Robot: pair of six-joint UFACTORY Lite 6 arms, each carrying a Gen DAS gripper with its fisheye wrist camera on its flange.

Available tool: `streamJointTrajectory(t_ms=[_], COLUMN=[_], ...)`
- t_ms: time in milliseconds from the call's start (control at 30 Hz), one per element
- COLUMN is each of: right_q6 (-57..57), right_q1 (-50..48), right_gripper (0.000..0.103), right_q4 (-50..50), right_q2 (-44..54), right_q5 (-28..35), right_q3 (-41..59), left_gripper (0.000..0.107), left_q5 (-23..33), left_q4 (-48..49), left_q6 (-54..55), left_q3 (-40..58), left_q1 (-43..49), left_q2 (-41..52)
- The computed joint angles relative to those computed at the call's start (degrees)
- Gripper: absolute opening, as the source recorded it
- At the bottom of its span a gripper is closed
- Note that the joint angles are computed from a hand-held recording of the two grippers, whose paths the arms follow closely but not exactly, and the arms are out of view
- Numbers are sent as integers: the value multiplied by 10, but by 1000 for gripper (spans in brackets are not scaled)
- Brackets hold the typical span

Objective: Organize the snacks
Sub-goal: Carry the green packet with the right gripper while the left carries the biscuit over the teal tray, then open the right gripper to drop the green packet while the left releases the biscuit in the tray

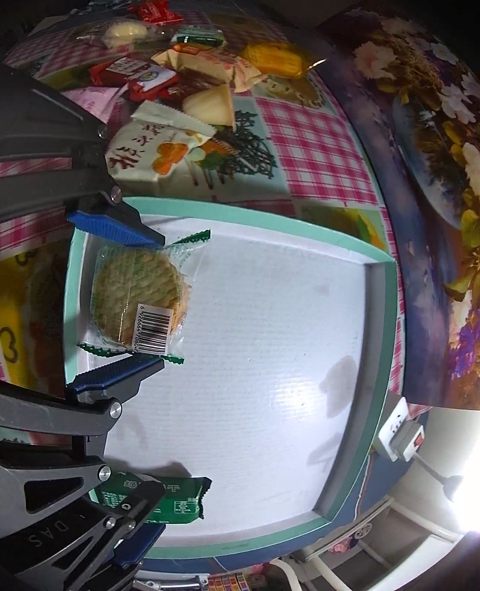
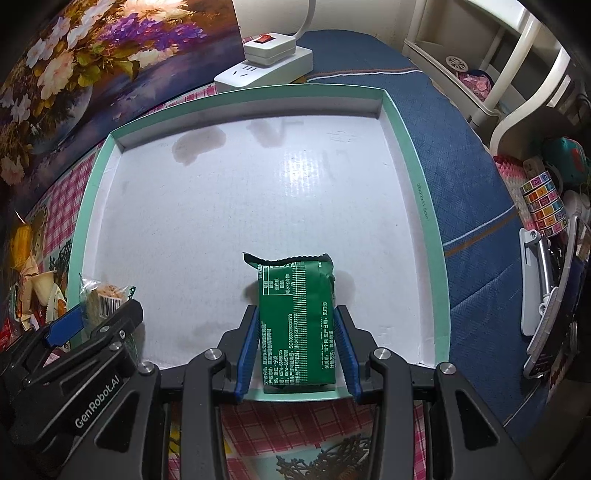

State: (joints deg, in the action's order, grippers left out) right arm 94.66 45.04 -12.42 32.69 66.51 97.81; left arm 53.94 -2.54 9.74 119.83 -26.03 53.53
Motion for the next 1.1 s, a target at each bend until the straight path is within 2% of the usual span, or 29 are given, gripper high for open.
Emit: streamJointTrajectory(t_ms=[367,633,733,800,867,933,1067,1100], right_q6=[-14,-48,-62,-61,-71,-80,-92,-97], right_q1=[5,-15,-24,-20,-27,-34,-40,-42], right_gripper=[42,42,42,42,42,42,43,44], right_q4=[11,25,26,24,22,19,8,5], right_q2=[14,38,34,37,43,48,68,73], right_q5=[-5,-12,-10,-4,3,8,20,24], right_q3=[6,27,25,34,51,67,104,116], left_gripper=[62,63,68,69,78,81,83,83], left_q5=[-47,-74,-74,-51,-41,-33,-12,16], left_q4=[3,1,6,0,-8,-19,-34,-26], left_q6=[-13,-10,-6,13,17,30,44,56], left_q3=[-247,-393,-399,-379,-384,-380,-360,-334], left_q1=[6,12,24,40,40,51,67,69], left_q2=[-150,-250,-257,-260,-279,-290,-305,-299])
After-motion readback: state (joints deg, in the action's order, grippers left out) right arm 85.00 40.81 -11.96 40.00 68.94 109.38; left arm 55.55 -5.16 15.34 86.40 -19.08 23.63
